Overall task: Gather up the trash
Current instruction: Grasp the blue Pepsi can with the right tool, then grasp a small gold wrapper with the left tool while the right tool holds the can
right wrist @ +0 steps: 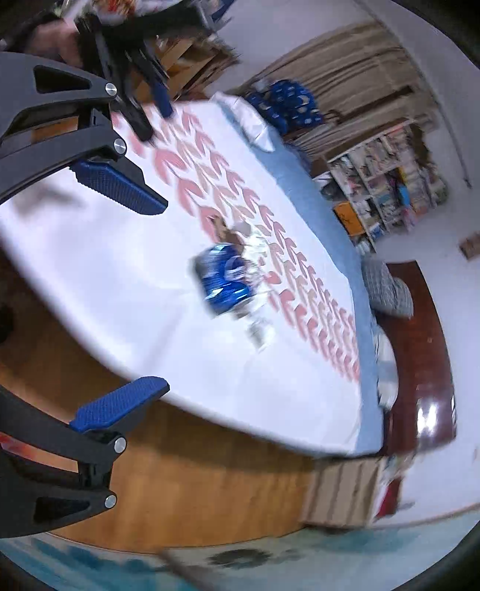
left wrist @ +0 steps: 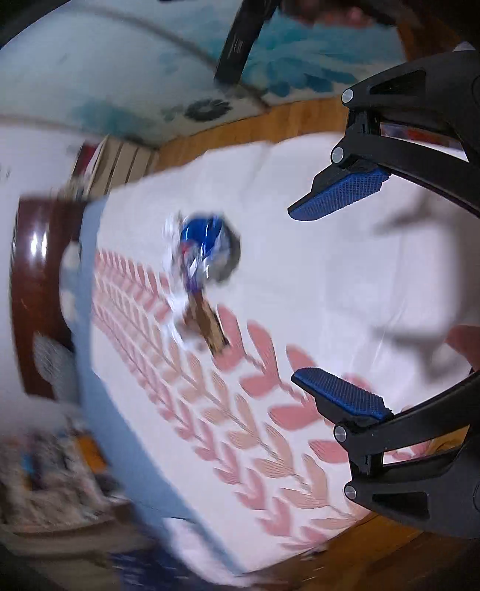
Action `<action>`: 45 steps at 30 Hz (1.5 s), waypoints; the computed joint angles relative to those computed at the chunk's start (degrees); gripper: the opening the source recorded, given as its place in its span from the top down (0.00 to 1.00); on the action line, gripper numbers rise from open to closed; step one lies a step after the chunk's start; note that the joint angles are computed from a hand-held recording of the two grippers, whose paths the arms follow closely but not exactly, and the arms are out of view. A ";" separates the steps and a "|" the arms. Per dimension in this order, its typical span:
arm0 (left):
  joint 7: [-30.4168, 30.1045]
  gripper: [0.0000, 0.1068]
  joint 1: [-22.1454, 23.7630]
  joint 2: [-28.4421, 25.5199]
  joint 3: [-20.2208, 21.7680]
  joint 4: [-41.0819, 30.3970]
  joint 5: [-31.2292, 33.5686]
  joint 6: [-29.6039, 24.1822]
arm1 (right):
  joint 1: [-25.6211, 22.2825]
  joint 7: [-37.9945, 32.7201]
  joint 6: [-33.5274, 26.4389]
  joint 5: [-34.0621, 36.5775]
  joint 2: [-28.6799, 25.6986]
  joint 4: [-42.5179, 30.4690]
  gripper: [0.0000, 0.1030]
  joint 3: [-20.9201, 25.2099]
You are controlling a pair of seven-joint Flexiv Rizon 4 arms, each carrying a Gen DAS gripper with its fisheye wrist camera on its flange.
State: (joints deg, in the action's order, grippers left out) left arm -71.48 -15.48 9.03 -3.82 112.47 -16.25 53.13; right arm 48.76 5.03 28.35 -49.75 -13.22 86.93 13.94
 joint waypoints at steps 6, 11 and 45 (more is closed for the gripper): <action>1.75 0.24 2.09 -6.80 1.44 -4.47 -11.00 -3.14 | -2.41 -21.55 -1.41 8.60 -17.68 -21.94 0.18 -6.07; -1.05 0.24 4.20 -12.99 0.31 -9.40 -7.70 -5.65 | -1.26 -28.55 -6.56 17.13 -25.94 -31.41 0.22 -10.46; -3.36 1.00 5.69 -30.94 -7.42 -18.32 -23.21 -0.43 | -4.16 2.76 17.99 1.17 -0.56 9.98 0.65 -2.26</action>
State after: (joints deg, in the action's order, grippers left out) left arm -74.84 -9.79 -21.92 -11.25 94.15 -39.46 52.71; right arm 44.60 7.79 46.34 -48.58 -13.79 96.90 11.68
